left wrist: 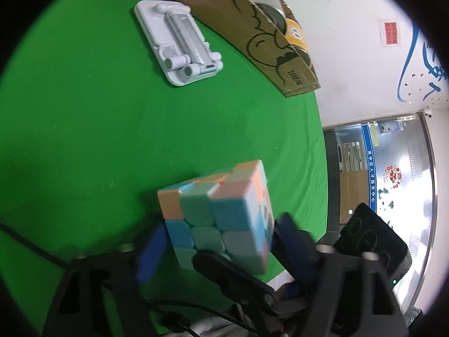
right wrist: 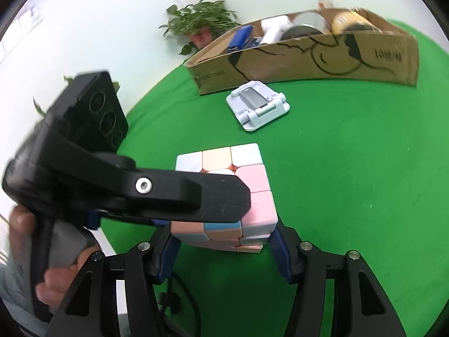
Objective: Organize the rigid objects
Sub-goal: 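Grasp the pastel Rubik's cube with the right gripper, then lift the Rubik's cube and lower it into the box beside the dryer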
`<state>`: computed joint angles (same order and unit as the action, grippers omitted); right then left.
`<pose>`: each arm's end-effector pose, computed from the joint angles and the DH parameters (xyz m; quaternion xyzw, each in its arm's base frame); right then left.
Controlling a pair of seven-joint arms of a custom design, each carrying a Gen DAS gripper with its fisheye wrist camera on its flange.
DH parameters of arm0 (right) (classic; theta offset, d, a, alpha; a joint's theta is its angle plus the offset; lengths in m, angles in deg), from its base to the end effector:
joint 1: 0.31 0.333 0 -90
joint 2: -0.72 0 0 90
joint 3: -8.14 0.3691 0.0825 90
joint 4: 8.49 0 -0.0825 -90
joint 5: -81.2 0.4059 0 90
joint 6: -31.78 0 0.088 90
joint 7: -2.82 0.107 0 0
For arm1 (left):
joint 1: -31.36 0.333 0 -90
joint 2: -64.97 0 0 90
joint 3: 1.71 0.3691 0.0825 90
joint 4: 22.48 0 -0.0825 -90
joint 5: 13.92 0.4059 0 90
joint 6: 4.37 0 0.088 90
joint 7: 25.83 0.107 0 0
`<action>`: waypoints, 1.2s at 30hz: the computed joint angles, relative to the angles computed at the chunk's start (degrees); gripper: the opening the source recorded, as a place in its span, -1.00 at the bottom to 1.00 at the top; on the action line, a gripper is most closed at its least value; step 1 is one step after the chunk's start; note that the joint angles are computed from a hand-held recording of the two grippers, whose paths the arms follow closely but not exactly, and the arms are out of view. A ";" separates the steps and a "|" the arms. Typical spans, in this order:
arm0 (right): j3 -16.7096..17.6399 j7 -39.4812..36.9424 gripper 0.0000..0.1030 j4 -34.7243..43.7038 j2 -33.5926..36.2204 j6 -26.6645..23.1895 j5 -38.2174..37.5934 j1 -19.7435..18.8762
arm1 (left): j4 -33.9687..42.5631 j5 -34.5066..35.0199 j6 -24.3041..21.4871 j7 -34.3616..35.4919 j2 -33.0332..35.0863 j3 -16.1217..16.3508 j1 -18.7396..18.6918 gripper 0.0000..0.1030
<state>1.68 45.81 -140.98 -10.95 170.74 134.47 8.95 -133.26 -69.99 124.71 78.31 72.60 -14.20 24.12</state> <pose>0.5143 0.0256 0.5005 -0.7266 0.5728 0.0118 0.3793 0.5954 -0.2317 0.4918 0.6422 -0.6466 0.3305 0.2453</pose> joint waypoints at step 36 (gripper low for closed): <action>7.92 8.99 0.07 33.05 21.15 8.38 -6.72 -1.34 | 35.80 12.37 -0.26 -0.13 18.40 -0.76 4.32 0.29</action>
<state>9.60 54.80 -107.94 10.20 179.12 127.76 7.62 -97.46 -57.61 124.44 78.19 91.00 -14.96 28.44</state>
